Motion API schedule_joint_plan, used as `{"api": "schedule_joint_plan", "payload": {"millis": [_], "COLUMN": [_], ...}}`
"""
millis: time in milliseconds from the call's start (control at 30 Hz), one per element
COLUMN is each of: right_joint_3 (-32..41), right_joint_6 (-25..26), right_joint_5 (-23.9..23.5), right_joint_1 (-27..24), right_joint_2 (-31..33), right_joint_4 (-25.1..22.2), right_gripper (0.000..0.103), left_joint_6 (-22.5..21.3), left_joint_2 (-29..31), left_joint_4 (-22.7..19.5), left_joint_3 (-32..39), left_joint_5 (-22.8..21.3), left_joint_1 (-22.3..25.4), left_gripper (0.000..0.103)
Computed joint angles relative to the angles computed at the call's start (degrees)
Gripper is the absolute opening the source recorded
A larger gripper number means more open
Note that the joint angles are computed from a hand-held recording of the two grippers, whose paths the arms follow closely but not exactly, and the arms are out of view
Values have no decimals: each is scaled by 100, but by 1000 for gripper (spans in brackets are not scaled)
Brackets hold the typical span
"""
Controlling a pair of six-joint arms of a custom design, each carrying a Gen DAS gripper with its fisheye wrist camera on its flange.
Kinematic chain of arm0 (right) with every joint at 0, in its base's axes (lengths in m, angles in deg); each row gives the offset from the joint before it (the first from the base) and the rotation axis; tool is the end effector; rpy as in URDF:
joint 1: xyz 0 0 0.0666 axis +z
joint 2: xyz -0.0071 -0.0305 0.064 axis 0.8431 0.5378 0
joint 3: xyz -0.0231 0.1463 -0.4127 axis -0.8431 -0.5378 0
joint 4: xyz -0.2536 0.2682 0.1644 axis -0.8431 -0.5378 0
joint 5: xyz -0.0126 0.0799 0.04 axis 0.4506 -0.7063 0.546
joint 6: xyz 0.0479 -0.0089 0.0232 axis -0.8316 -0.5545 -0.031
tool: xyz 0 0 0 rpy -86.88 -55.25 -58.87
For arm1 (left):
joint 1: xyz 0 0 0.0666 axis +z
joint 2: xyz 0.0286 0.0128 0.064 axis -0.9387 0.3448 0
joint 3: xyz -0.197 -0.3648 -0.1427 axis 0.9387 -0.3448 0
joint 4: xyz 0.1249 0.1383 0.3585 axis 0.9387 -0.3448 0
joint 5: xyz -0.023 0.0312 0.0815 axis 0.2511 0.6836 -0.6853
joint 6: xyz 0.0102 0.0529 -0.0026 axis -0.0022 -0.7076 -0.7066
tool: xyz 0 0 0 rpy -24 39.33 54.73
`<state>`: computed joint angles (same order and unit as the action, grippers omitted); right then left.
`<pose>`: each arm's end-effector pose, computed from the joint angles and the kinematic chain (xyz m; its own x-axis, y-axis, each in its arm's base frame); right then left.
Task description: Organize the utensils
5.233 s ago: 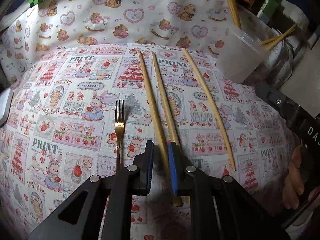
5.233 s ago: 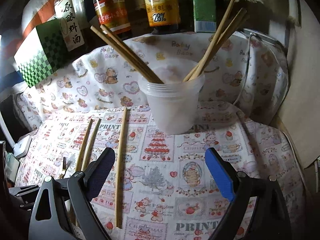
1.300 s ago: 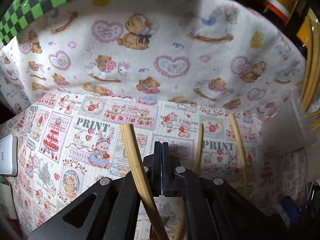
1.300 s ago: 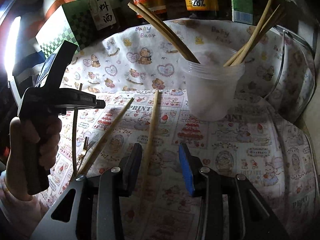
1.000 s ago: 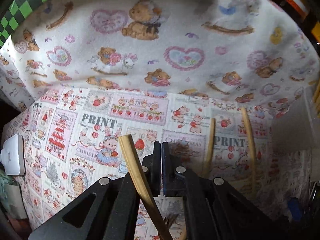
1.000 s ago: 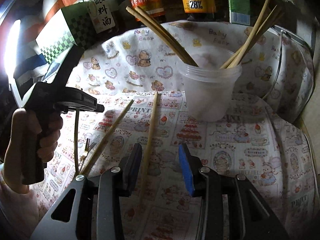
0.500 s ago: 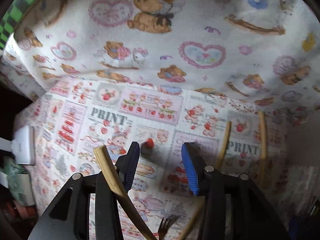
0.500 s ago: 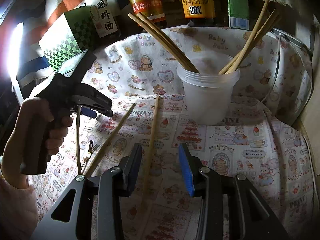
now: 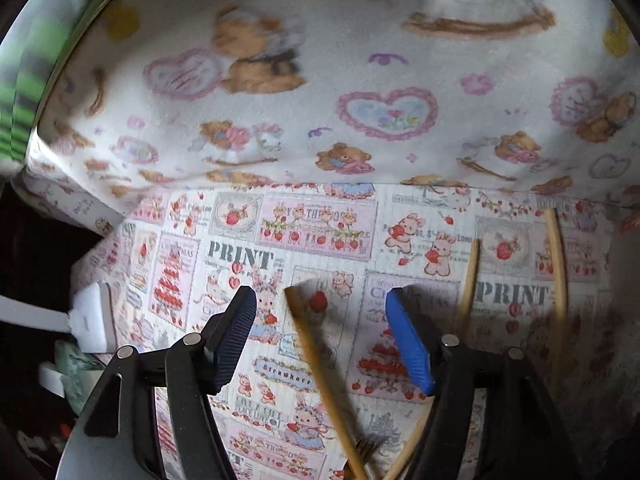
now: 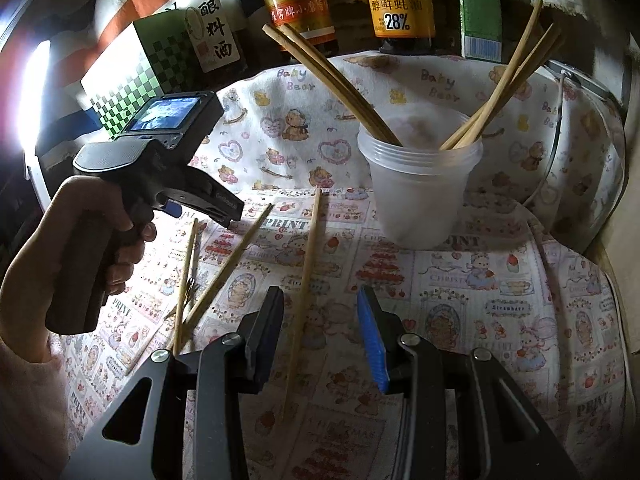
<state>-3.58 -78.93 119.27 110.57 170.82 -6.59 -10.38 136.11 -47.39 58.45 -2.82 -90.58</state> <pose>0.3286 0.4062 0.3428 -0.7108 0.2424 -0.6604 0.1422 0.9689 0.2025 0.5903 -0.2131 0.3198 -0.9234 0.3211 -0.2105 0.2585 0.9253 0.2775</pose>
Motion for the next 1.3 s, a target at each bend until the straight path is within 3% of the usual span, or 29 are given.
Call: {"api": "schedule_joint_plan", "payload": {"millis": [67,200,300,667,800,1200,1300], "right_joint_3": [-19,-16,-4,25,21,85,84], "right_joint_6": [-10,-36,-4,48,68,153,116], "right_joint_5": [-28,-45,-58,-76,-42,-37,-21], "right_joint_1": [-14,-23,-20,-38,-30,-1,-3], "right_joint_2": [-12,0,12,49,40,118,131], "right_joint_4": [13,-22,-18,-51,-53,-125,-146], "right_gripper": [41,41,41,41,41,41,41], "left_joint_6": [46,249,318,-53,-37,-78,8], "left_joint_2": [-146,-84,-117,-437,-351,-603,-554], "left_joint_4": [-49,-375,-427,-180,-365,-223,-297], "left_joint_3": [-133,-17,-21,-475,-380,-616,-575], "left_joint_5": [350,586,685,634,760,666,881], "left_joint_1": [119,332,467,893,1081,1454,1546], "left_gripper": [66,47,47,46,35,35,28]}}
